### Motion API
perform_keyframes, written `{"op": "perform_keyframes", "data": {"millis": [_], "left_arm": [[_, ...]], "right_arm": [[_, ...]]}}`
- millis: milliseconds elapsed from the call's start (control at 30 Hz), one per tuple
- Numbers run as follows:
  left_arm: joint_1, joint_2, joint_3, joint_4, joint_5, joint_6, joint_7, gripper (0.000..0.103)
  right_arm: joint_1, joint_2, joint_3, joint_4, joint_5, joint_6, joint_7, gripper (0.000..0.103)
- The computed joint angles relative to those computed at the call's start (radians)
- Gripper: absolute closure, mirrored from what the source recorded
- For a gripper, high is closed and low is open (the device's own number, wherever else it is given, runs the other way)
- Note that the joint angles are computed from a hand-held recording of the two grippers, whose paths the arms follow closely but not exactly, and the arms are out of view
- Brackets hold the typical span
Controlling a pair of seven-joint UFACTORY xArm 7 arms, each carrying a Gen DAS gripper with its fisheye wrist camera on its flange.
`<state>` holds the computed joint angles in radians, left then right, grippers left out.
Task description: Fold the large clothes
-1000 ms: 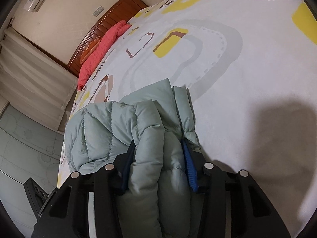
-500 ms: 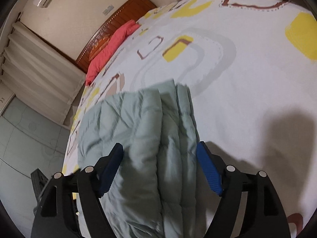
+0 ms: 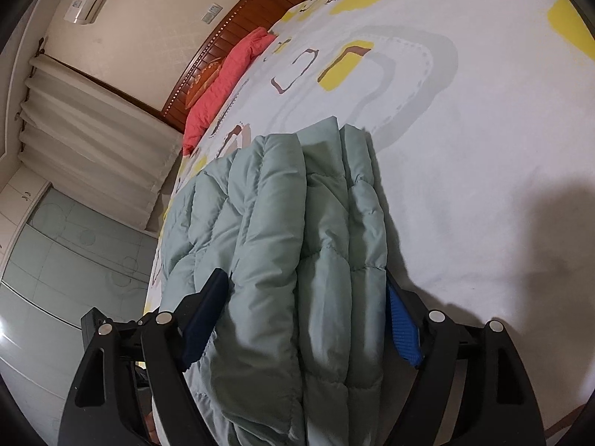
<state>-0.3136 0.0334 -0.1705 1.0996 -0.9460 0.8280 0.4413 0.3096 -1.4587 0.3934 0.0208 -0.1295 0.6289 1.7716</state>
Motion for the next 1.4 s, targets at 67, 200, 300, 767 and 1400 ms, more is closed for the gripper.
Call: {"op": "perform_keyframes", "data": {"millis": [67, 200, 300, 767, 1400], "left_arm": [[0.001, 0.004, 0.0, 0.002, -0.01, 0.002, 0.015, 0.009], [0.009, 0.013, 0.003, 0.013, -0.031, 0.02, 0.016, 0.008], [0.01, 0.002, 0.003, -0.001, -0.047, -0.003, 0.009, 0.008], [0.016, 0.012, -0.004, 0.0, -0.093, 0.058, 0.105, 0.028], [0.062, -0.076, 0.073, -0.007, -0.122, 0.062, 0.193, 0.056]], "right_arm": [[0.001, 0.001, -0.002, -0.004, -0.003, -0.009, -0.004, 0.025], [0.004, -0.009, -0.004, -0.016, -0.003, -0.026, -0.003, 0.025], [0.013, -0.02, 0.0, -0.023, -0.003, -0.021, 0.005, 0.025], [-0.004, 0.039, -0.004, -0.037, -0.008, -0.123, -0.002, 0.052], [-0.238, 0.465, 0.059, 0.068, -0.035, -0.632, -0.007, 0.073]]}}
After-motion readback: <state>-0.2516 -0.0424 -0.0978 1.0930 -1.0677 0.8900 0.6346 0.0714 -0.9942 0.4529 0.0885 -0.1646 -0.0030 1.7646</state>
